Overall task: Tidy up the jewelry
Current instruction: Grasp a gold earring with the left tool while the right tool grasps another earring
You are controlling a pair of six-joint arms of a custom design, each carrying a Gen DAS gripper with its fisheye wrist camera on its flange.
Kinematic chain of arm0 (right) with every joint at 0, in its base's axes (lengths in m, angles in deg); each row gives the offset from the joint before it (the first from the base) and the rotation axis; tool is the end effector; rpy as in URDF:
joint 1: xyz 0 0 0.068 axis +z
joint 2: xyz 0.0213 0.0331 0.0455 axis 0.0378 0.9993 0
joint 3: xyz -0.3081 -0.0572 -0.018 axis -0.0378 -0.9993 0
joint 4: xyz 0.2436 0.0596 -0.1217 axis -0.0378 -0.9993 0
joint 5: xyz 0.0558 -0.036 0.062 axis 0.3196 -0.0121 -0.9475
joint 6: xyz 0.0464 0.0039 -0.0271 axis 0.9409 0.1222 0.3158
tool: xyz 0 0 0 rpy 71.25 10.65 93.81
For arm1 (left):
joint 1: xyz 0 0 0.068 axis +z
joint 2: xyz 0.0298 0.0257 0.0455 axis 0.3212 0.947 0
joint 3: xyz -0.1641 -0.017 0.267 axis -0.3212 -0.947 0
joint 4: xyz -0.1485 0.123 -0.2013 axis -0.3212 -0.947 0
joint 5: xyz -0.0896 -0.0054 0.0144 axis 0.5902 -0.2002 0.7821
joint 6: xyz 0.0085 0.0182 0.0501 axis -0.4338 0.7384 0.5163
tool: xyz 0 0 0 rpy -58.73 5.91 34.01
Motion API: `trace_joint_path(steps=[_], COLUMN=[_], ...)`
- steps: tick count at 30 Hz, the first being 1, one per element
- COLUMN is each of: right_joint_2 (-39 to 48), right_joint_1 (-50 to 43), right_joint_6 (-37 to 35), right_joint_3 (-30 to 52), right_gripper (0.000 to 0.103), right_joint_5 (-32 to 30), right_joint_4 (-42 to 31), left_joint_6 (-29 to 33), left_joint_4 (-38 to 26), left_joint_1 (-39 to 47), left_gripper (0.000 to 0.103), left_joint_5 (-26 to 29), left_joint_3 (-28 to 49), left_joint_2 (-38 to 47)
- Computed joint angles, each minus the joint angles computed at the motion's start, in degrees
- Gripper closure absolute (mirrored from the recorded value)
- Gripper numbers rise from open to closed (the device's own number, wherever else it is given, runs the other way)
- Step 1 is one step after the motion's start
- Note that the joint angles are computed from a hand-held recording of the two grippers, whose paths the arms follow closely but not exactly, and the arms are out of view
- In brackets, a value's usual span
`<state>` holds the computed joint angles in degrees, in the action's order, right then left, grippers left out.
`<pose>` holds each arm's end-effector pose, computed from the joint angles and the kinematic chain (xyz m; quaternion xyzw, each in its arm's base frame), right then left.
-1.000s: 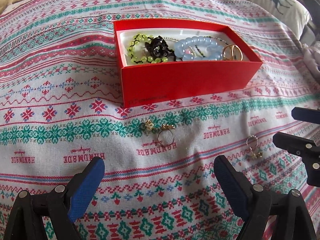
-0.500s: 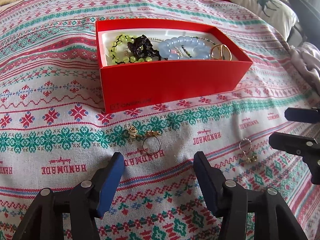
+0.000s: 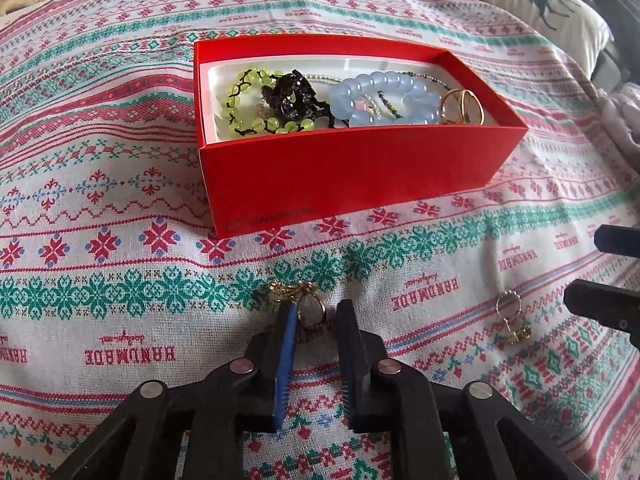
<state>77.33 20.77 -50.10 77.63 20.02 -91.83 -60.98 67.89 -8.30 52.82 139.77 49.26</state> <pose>0.2005 0.0604 0.1833 0.1265 0.9763 -0.0223 0.1742 0.3341 -0.1833 0.1296 0.3572 0.8849 -0.1897 0.2311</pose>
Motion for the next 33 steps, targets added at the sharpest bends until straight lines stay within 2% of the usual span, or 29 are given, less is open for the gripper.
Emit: trace_joint_path(steps=[6,12,19,22,23,24,27,33], right_joint_2=[-2.19,-3.93,-1.39,-0.26,0.17,0.63,2.09,4.15], right_joint_1=[-2.7,-5.31,-3.59,-2.05,-1.59,-1.32,-0.61,0.91], right_joint_6=[-1.53,-1.33,-0.86,-0.62,-0.43,-0.35,0.13,0.65], right_joint_3=[-0.08,-0.75,-0.76,-0.47,-0.38,-0.28,-0.02,0.62], right_gripper=[0.034,0.034,0.034,0.034,0.034,0.034,0.034,0.034], right_joint_5=[-0.38,-2.19,-3.73,-3.49,-3.34,-3.32,-3.4,-3.55], right_joint_4=[-0.66,-0.4,1.03,1.61,1.82,1.96,2.49,3.12], left_joint_6=[0.82,2.44,5.08,5.21,5.22,4.84,3.1,1.59], left_joint_4=[-1.82,-3.83,-7.39,-5.45,-4.63,-4.26,-2.85,1.51], left_joint_1=[1.08,2.58,5.07,5.43,5.63,5.56,5.19,3.71], left_gripper=[0.103,0.103,0.103,0.103,0.102,0.09,0.074,0.073], left_joint_5=[0.46,1.84,3.81,2.44,2.59,2.3,2.33,1.58], left_joint_3=[-0.56,-2.59,-4.51,-5.8,-6.01,-5.64,-4.49,-3.04], left_joint_2=[-1.04,-4.12,-8.25,-9.17,-9.06,-8.51,-6.56,-3.85])
